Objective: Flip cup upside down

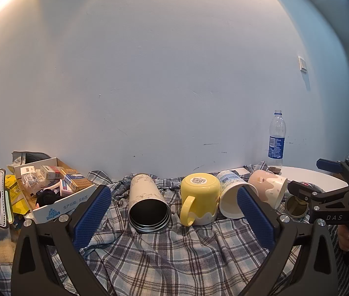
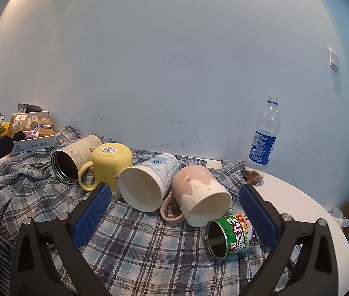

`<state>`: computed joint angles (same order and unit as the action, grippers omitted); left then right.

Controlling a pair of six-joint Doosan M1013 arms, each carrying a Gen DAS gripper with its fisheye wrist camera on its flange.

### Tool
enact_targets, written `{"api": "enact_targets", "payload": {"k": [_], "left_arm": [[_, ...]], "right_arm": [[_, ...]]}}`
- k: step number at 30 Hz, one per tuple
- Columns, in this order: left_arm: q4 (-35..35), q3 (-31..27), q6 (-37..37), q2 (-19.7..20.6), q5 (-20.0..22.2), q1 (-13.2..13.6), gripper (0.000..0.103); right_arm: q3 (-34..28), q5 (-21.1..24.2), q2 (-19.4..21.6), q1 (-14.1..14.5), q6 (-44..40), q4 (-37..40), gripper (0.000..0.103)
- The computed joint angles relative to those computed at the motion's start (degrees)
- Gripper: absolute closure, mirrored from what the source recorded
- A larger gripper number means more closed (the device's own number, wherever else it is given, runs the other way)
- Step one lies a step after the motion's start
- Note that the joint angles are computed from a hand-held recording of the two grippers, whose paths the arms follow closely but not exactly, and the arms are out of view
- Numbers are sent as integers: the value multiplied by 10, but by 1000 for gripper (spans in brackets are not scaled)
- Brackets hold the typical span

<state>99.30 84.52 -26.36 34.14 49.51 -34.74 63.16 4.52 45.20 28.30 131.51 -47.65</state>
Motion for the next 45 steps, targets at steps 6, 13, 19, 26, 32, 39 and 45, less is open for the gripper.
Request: {"api": "enact_targets", "payload": {"k": [6, 13, 19, 26, 32, 39, 45], "left_arm": [[0, 0, 0, 0, 0, 0, 0], [0, 0, 1, 0, 0, 0, 0], [0, 0, 1, 0, 0, 0, 0], [-1, -1, 2, 0, 0, 0, 0], [-1, -1, 2, 0, 0, 0, 0], [-2, -1, 3, 0, 0, 0, 0], [-2, -1, 3, 1, 1, 0, 0]], "right_arm": [[0, 1, 0, 0, 16, -16, 0], [0, 1, 0, 0, 15, -16, 0], [0, 1, 0, 0, 17, -18, 0], [1, 1, 0, 0, 16, -17, 0], [1, 1, 0, 0, 16, -17, 0], [0, 1, 0, 0, 15, -16, 0], [0, 1, 0, 0, 16, -18, 0]]}}
